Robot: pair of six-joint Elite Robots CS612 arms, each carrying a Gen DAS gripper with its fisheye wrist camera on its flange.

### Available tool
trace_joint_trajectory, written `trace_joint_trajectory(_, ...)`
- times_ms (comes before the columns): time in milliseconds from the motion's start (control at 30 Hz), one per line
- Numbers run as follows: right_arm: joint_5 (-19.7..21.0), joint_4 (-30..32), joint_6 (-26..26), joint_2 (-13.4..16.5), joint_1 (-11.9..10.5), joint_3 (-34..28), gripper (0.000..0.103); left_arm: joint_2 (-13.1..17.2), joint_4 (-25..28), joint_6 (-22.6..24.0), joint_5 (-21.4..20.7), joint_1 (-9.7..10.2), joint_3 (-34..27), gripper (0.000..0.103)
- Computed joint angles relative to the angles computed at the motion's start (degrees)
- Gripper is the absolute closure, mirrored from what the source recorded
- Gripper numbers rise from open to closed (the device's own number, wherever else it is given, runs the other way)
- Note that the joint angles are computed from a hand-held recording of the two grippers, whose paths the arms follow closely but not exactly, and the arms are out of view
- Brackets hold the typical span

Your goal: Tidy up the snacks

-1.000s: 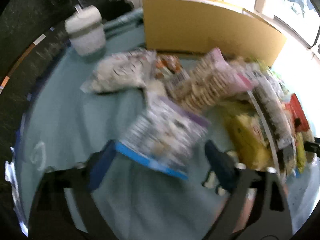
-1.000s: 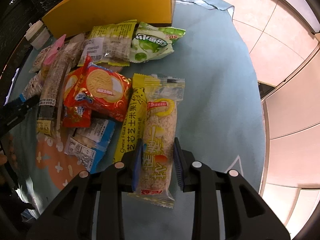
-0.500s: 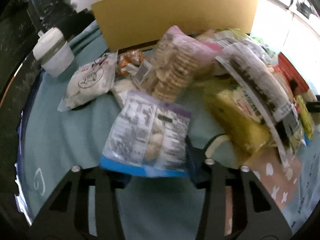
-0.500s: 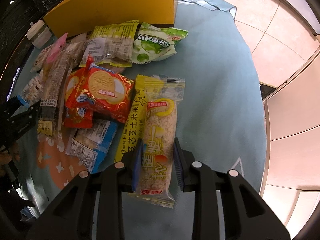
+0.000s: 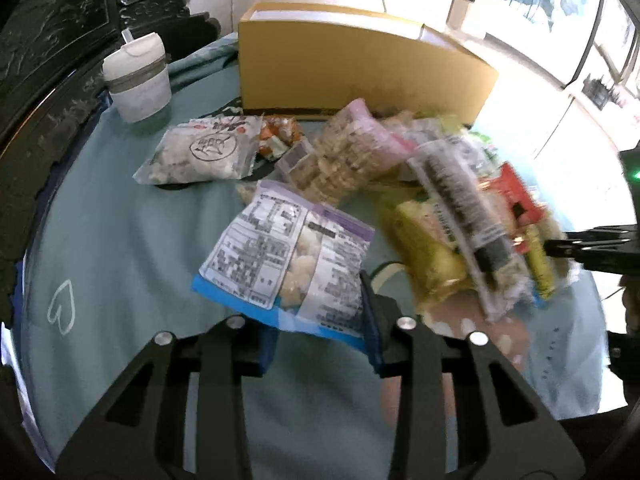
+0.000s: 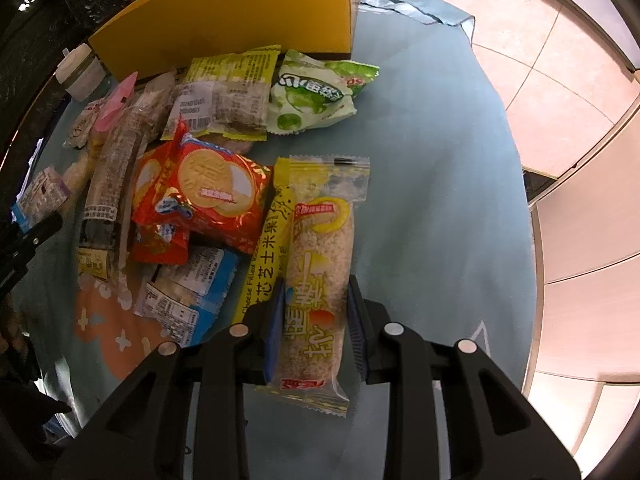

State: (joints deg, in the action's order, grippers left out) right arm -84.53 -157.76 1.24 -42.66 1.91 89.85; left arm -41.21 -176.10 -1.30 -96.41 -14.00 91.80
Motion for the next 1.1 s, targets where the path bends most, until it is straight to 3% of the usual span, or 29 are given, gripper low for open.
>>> trace_joint_trajectory(33, 0.0, 0.1, -0.1, 0.1, 0.0, -0.1, 0.074, -0.2, 0.1, 0.0, -1.1, 0.12, 0.2, 0.068)
trace_joint_trajectory(67, -0.2, 0.6, -0.2, 0.2, 0.1, -0.3, 0.074, -0.3, 1.8, 0.0, -1.9, 0.13, 0.2, 0.044)
trace_joint_trajectory(100, -0.4, 1.0, 0.0, 0.3, 0.1, -0.5, 0.074, -0.2, 5.4, 0.1, -0.6, -0.05, -0.2, 0.034)
trace_joint_trajectory(133, -0.5, 1.4, 0.4, 0.4, 0.1, -0.7, 0.074, 0.2, 6.7, -0.2, 1.0, -0.06, -0.7, 0.033)
trace_joint_trajectory(200, -0.4, 1.5, 0.6, 0.4, 0.1, -0.6, 0.074, 0.6, 7.0, -2.3, 0.4, 0.37, -0.6, 0.033)
trace_joint_trajectory(300, -0.5, 1.4, 0.3, 0.3, 0.1, -0.3, 0.074, 0.2, 3.8, -3.2, 0.7, 0.28, 0.3, 0.032)
trace_joint_trajectory(367, -0.6, 1.5, 0.5, 0.3, 0.2, -0.4, 0.074, 0.0, 1.4, -0.5, 2.9, -0.49, 0.7, 0.021)
trace_joint_trajectory(533, -0.4, 1.3, 0.3, 0.3, 0.2, -0.4, 0.074, 0.3, 1.0, 9.3, 9.4, -2.91, 0.4, 0.01)
trace_joint_trajectory(600, -0.4, 1.3, 0.3, 0.3, 0.2, -0.4, 0.074, 0.6, 3.7, 13.1, 11.2, -3.46, -0.3, 0.01)
trace_joint_trajectory(733, -0.3, 1.3, 0.5, 0.3, 0.0, -0.2, 0.074, 1.0, 1.1, 18.8, 12.7, -4.16, 0.2, 0.01)
trace_joint_trajectory(833, -0.3, 1.6, 0.9, 0.5, -0.1, -0.4, 0.074, 1.8, 3.0, 19.8, 16.2, -5.04, -0.5, 0.01)
trace_joint_trajectory(867, -0.3, 1.6, 0.8, 0.6, 0.0, -0.4, 0.074, 2.0, 3.3, 19.0, 16.1, -5.06, -0.6, 0.015)
trace_joint_trajectory(933, -0.2, 1.7, 0.4, 0.6, 0.0, -0.6, 0.074, 2.0, 1.7, 16.7, 13.7, -4.47, -0.4, 0.05)
trace_joint_trajectory(967, -0.2, 1.8, 0.2, 0.6, -0.1, -0.7, 0.074, 1.9, 1.6, 15.1, 12.5, -4.04, -0.6, 0.063)
trace_joint_trajectory(1000, -0.1, 1.8, 0.1, 0.6, -0.1, -0.7, 0.074, 1.7, 1.7, 13.5, 10.3, -3.38, -0.9, 0.069)
trace_joint_trajectory(1067, 0.0, 1.8, 0.2, 0.7, -0.2, -0.7, 0.074, 1.9, 2.8, 9.9, 5.8, -1.76, -2.1, 0.09)
trace_joint_trajectory(1100, 0.1, 1.7, 0.4, 0.7, -0.2, -0.7, 0.074, 1.8, 3.1, 7.5, 2.7, -0.81, -2.4, 0.092)
